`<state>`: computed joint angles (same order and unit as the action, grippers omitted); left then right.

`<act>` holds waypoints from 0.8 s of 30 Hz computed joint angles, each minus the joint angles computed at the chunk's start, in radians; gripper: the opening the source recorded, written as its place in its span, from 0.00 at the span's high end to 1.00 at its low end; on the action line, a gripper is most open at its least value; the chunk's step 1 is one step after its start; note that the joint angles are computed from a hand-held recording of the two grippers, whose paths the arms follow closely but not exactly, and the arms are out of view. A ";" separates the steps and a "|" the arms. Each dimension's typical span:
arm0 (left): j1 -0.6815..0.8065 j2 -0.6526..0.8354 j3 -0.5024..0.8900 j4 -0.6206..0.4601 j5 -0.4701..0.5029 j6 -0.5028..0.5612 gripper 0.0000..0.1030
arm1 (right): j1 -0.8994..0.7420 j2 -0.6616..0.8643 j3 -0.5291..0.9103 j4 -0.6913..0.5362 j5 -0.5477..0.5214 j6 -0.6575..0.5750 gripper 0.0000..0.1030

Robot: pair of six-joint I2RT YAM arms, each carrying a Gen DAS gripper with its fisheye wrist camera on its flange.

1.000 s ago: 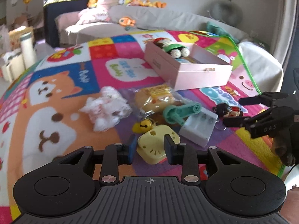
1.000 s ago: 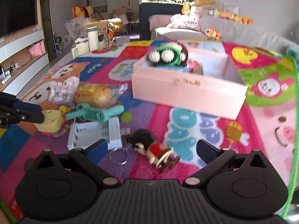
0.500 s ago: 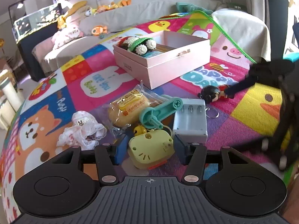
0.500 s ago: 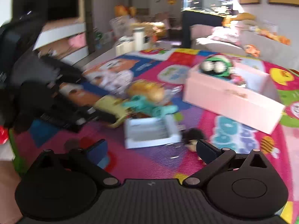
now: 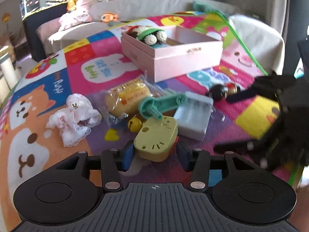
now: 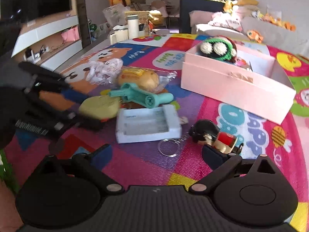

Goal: Organize objects
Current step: 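Grasp the white battery charger with the right gripper while the left gripper holds the yellow container, then carry the yellow container into the box with the left gripper while the right gripper drops the charger in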

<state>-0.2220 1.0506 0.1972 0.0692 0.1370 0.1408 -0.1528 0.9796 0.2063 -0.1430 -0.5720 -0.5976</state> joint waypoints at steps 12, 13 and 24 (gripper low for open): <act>0.226 -0.279 -0.035 -0.210 0.143 0.026 0.51 | 0.209 0.084 0.026 0.202 0.130 0.127 0.10; 0.226 -0.274 -0.036 -0.209 0.138 0.024 0.51 | 0.229 0.137 0.049 0.213 0.145 0.141 0.10; 0.046 -0.386 0.009 -0.309 0.010 -0.038 0.51 | -0.021 -0.220 0.089 -0.206 -0.091 -0.001 0.25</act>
<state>-0.1758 0.6646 0.2063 -0.2393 0.1470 0.1025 -0.1742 0.7593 0.2957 -0.3493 -0.6631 -0.5983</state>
